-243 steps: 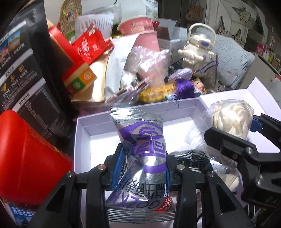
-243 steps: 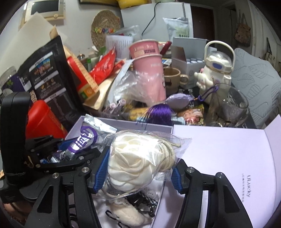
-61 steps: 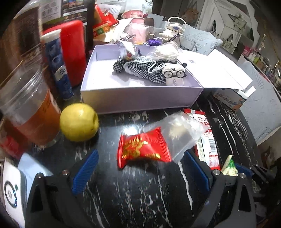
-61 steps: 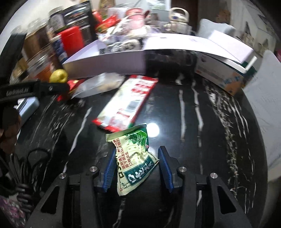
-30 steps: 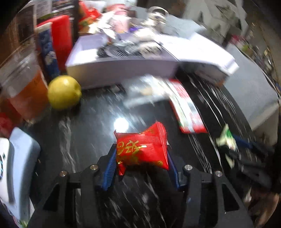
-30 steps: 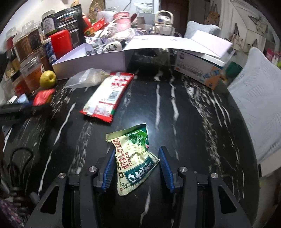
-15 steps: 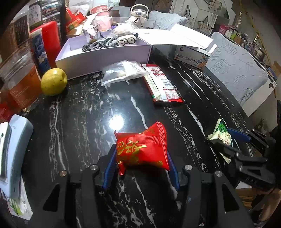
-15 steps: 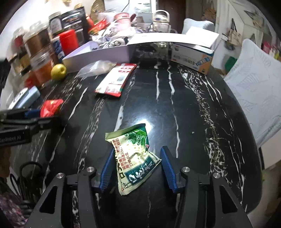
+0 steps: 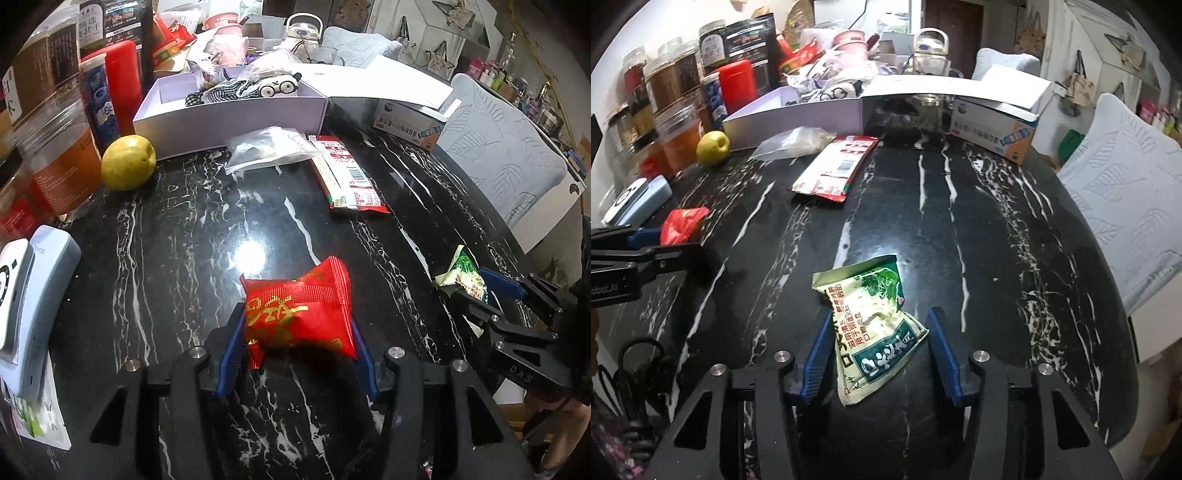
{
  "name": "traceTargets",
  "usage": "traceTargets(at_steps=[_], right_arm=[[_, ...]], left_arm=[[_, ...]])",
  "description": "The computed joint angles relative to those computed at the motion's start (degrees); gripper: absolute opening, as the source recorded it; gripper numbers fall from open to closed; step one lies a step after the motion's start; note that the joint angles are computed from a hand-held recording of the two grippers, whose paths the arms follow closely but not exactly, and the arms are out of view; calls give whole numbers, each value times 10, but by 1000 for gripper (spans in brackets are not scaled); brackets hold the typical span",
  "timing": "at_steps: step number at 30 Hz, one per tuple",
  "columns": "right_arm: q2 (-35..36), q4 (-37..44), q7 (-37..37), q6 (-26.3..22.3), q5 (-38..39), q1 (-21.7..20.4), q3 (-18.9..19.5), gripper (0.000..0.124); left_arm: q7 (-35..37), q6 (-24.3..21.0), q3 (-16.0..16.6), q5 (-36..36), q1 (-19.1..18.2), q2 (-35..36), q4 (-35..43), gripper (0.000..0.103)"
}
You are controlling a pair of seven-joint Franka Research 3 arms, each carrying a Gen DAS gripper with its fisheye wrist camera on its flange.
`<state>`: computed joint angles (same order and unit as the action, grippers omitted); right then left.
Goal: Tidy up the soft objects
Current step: 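Lift and carry the red bag and green packet toward the white box with both grippers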
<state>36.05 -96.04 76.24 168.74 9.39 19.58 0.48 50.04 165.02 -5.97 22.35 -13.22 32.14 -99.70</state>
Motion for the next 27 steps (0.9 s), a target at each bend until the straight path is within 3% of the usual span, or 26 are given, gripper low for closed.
traceTargets(at_steps=[3,8,14,27], right_arm=[[0,2,-1,-2,5,-5,4,47],[-7,-5,-32,-5,49,-47,53,47],[-24,-19,-61,-11,86,-63,73,47],[-49,-5,-185,-31,167,-96,120,47]], left_arm=[[-8,4,7,5,-5,-3,-3,51],[-58,9,46,47,-36,-20,-13,51],[-80,17,39,61,-25,-36,-25,51],[-199,17,87,177,-57,-64,-14,51]])
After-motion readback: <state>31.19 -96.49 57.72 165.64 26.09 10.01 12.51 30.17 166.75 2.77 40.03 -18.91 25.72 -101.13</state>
